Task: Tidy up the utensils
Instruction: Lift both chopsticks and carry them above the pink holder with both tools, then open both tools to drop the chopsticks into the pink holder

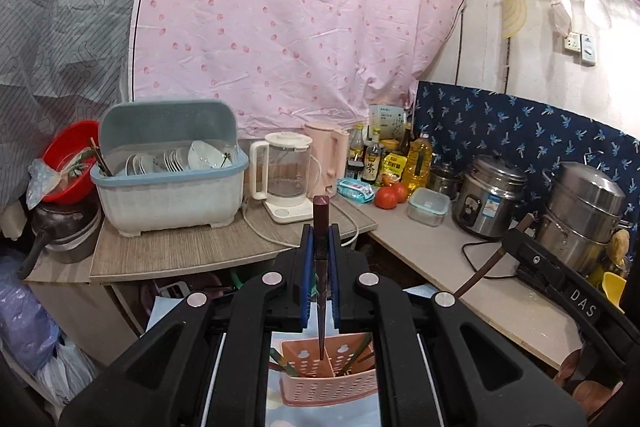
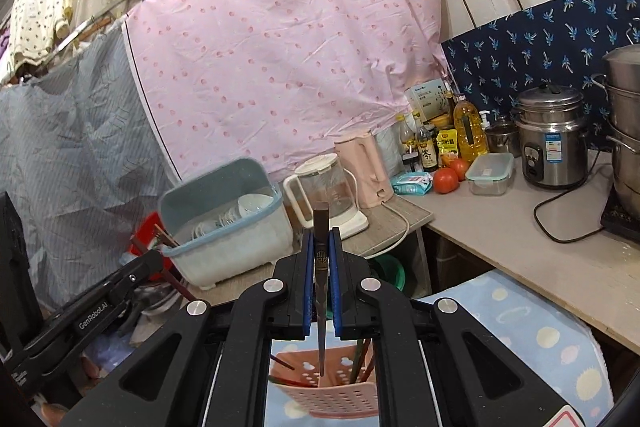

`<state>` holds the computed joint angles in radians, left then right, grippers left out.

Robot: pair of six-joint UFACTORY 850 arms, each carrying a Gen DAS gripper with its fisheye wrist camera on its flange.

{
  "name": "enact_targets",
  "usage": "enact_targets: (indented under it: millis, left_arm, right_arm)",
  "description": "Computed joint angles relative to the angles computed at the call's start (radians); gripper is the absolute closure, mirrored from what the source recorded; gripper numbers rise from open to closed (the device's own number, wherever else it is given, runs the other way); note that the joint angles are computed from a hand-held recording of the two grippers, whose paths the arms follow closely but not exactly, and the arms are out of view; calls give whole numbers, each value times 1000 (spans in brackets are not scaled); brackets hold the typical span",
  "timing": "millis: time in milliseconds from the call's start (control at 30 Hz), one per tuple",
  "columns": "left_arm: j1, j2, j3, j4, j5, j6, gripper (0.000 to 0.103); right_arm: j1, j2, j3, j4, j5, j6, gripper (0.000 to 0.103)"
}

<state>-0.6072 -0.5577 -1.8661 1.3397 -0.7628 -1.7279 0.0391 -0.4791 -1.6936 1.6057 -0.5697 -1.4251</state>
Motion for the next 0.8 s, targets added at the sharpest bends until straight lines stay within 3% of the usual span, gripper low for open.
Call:
enact_targets:
  millis: [467, 500, 533, 567, 600, 800]
  left_arm:
    - [44, -44, 24, -66, 80, -17, 96]
    - [42, -44, 27, -57, 72, -30, 88]
    - [40, -44, 29, -53, 64, -37, 69]
    - [38, -44, 30, -49, 52, -46, 56]
    - [33, -37, 43, -23, 41, -75, 46]
    - [19, -16, 74, -24, 39, -87, 46]
  right_arm:
    - [40, -130, -77, -236, 32, 218, 92]
    - [41, -126, -69, -227, 40, 210, 83]
    - [39, -120, -59, -216, 45, 200, 78]
    - [37, -114, -47, -194, 45, 181, 67]
    - [34, -104, -31, -169, 50, 157, 63]
    - [19, -62, 37, -126, 42, 98, 63]
